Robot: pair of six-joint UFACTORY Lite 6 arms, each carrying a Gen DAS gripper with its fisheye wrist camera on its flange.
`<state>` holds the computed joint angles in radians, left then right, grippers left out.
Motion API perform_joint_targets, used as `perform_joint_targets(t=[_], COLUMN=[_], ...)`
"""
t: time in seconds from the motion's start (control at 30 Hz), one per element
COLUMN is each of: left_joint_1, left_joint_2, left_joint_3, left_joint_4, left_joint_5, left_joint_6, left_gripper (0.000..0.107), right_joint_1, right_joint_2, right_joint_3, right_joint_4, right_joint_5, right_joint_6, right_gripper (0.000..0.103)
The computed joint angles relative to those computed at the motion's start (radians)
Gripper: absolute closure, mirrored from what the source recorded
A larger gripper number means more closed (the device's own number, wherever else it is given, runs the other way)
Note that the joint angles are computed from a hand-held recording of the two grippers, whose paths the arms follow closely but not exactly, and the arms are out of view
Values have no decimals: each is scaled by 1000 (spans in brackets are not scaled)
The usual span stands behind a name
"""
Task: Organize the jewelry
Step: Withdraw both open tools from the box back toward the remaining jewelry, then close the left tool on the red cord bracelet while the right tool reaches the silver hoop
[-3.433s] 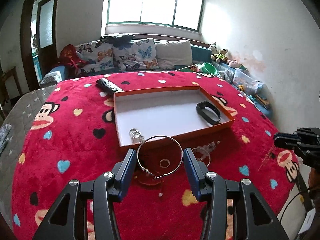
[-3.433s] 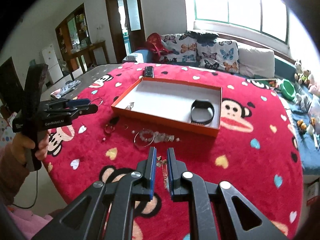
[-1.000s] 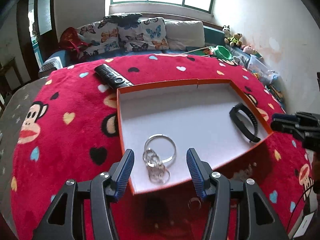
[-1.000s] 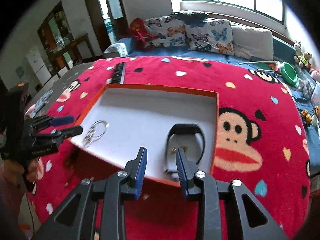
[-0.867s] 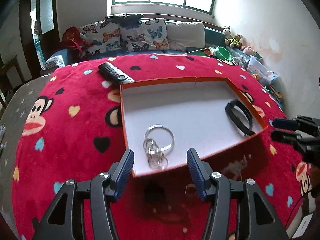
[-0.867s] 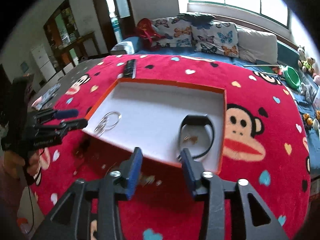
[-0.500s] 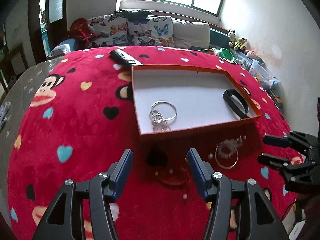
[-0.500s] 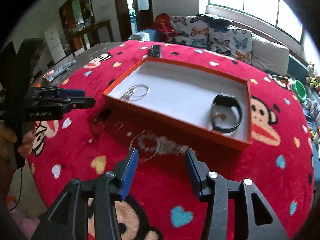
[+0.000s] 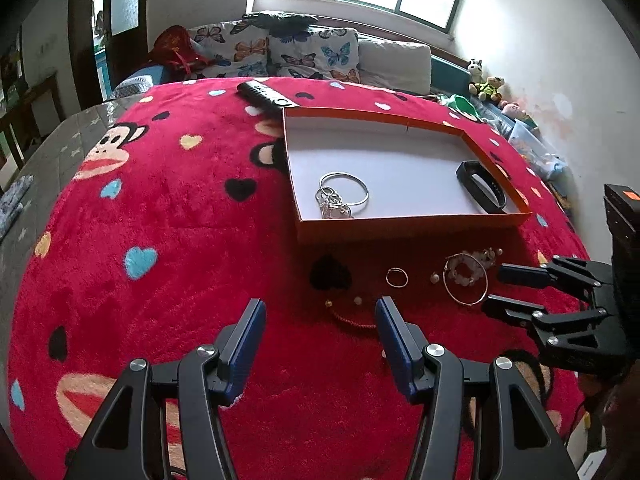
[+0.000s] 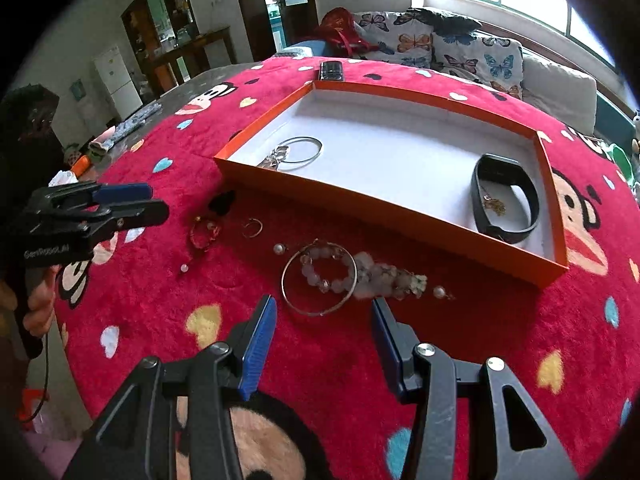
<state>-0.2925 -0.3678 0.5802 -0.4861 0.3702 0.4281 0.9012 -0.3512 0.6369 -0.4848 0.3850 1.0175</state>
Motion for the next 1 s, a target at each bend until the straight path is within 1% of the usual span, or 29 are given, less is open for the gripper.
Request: perform_joint_targets(t=[0.17,0.23,0.43,0.5,0.67,0.73,0.9,1.0], left_joint_1=[11,15,39,33,30,33,34,40], left_joint_2=[10,15,32,33,35,32,15,5], left_joint_3=[-2,-5,-12,-14,-19,-23,-39,-48], left_joint_4=[-18,-25,-81,-75,-86,-92,-109,-125], left_joint_5=[-3,-8,-9,-13,-16,-15,-9,-3], left_joint_6=[24,31,90,84,91,95,122,149], left_gripper=[46,46,46,46,46,46,46,46], right_joint_1=[-13,-12,16,18,3,15,40,60], right_joint_2=[27,31,59,63,96,118,192,225], right_joint_3=[7,6,30,38,76,99,162,187], right_joint_4=[3,37,32,5,-3,-36,-80,-123], right_joint_5=[-19,-36,-27,-10,12,31,64,87], right_joint_6=[-12,-49,-62,-42,-69,-53,-57,-32], right_gripper=[50,50,50,50,50,50,43,42])
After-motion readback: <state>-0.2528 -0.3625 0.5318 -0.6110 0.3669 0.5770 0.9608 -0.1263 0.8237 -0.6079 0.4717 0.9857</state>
